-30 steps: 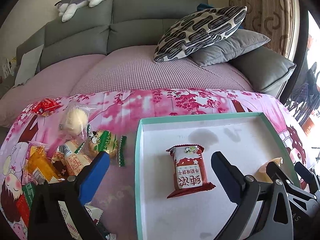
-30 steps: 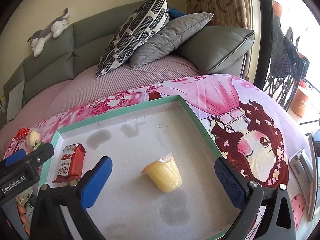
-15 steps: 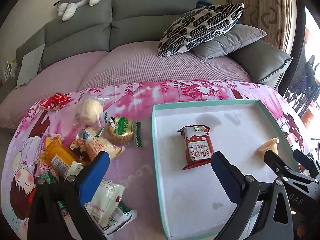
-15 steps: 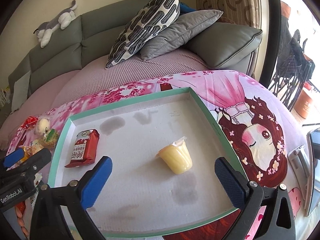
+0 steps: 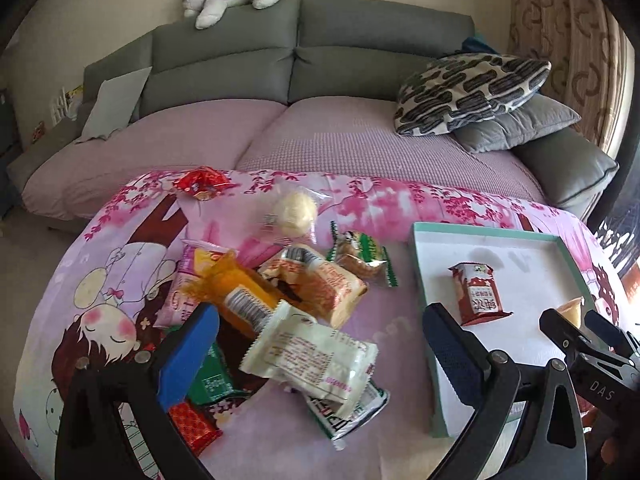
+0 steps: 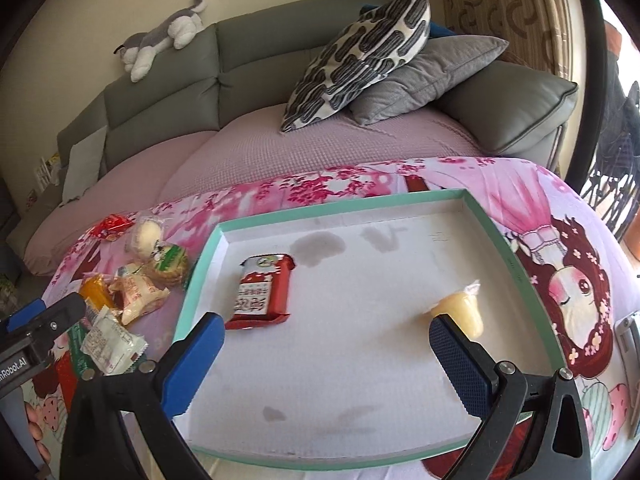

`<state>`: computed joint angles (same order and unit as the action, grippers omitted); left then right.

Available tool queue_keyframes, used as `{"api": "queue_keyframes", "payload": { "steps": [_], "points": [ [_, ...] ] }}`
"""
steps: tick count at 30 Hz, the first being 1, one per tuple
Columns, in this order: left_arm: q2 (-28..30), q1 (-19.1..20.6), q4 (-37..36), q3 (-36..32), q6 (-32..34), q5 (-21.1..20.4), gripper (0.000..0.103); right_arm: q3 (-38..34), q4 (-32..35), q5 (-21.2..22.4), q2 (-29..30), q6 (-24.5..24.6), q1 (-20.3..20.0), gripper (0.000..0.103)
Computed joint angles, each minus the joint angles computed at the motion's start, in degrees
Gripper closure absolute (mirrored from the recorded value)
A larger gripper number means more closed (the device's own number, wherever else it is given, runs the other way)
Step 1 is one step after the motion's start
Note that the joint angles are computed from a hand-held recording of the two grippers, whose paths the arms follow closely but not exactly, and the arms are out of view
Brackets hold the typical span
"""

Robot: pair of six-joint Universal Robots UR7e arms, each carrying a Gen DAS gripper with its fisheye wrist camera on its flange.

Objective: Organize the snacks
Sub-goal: 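Move both tools back toward the snack pile, then grasp the pale foil pack with the right gripper while the left gripper grasps the red patterned bar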

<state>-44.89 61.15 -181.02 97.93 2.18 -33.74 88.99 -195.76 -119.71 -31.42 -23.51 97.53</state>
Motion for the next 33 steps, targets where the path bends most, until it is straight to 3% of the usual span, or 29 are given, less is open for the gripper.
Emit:
{"api": "queue_keyframes", "payload": {
  "steps": [5,14,21,33],
  "points": [
    [-3.25,1.41,-2.31,2.85,-2.42,1.89,0.001,-1.66,5.04,2.45,1.88,0.56,1.62,0.000],
    [-9.12,3.87,0.61,6.87,-8.60,4.29,0.001,-4.03,9.69,5.88,5.34,-1.56,4.79,0.000],
    [-11.25,5.65,6.20,8.56,-14.51,1.77,0.001,-6.44,10.95,6.06,8.28,-5.40,6.51,0.000],
    [-12.13,8.69,16.97,8.58,-24.61,1.51,0.002,-13.69,13.13,3.41,15.18,-11.71,7.20,0.000]
  ]
}}
